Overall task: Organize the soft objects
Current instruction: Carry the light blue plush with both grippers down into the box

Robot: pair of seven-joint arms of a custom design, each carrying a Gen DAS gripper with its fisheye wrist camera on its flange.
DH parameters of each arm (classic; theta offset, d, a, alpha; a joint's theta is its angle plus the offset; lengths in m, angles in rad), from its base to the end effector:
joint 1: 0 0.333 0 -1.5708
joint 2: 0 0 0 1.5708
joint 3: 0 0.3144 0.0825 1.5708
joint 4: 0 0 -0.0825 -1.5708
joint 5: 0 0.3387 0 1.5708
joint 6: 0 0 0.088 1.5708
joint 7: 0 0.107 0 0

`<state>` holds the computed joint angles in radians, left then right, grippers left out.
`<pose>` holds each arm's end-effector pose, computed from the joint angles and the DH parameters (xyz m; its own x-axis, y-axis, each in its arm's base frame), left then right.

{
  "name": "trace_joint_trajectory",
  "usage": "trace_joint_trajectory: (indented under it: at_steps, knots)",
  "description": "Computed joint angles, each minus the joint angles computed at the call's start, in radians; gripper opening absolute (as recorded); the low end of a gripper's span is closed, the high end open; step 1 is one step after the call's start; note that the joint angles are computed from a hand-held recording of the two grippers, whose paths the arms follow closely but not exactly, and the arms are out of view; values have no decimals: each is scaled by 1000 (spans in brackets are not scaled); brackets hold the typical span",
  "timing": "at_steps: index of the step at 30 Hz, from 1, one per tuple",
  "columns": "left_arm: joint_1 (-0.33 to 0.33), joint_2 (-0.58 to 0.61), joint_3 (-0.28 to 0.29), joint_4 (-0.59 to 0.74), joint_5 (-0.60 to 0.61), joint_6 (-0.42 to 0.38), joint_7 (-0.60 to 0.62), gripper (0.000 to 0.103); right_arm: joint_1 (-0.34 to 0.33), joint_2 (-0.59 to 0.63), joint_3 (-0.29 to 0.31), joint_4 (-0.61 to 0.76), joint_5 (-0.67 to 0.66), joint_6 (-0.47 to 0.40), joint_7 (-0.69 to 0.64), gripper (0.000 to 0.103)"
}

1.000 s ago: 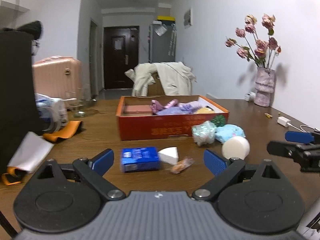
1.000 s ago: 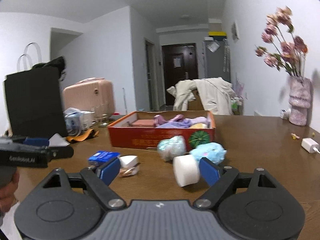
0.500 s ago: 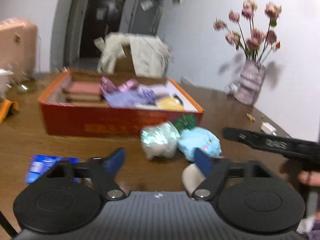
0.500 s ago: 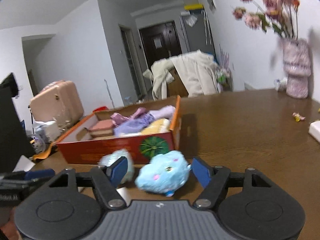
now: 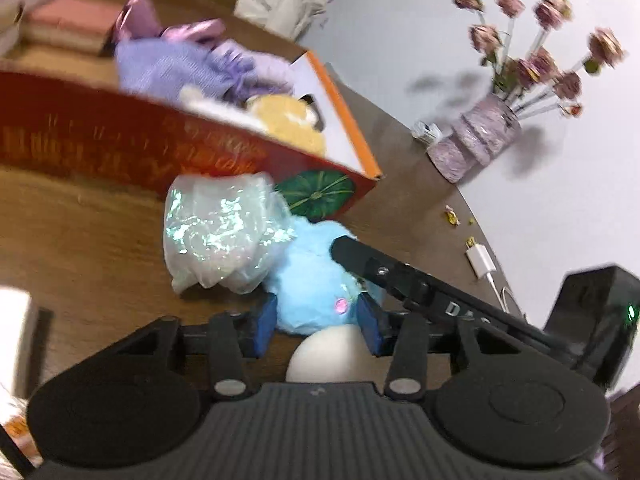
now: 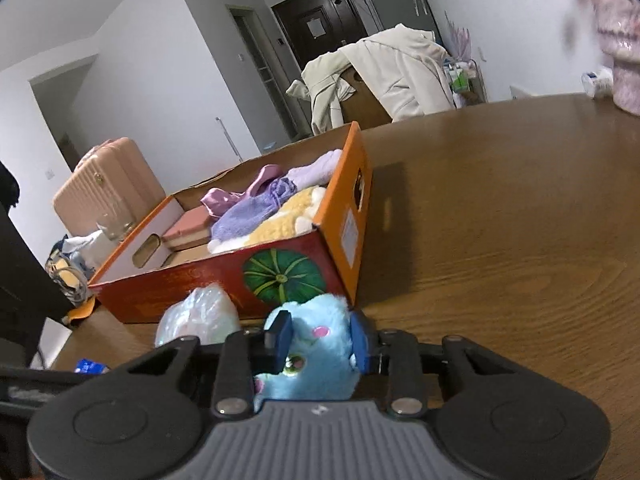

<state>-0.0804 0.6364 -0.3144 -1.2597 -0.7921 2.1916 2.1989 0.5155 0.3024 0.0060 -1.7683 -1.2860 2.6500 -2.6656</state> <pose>0.6756 -0.2385 0.4598 -0.5719 -0.5552 0.6040 -0.8095 0.2626 -0.5251 0.5353 0.3371 0.4602 -0.2836 -0.8808 -0.3792 -0.4609 0.4720 -0.7516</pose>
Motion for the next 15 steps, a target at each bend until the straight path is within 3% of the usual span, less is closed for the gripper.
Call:
trace_joint_trajectory:
  at_steps: [4, 10, 15]
  knots:
    - [18, -19, -13, -24, -36, 9, 22, 37, 17, -10, 5, 11, 5, -48, -5, 28]
    - [79, -158, -33, -171, -183, 49, 199, 38, 74, -43, 33, 52, -64, -184, -3, 28]
    - [129, -305, 5, -333, -319, 5, 327, 37, 147, -58, 83, 84, -75, -328, -24, 26]
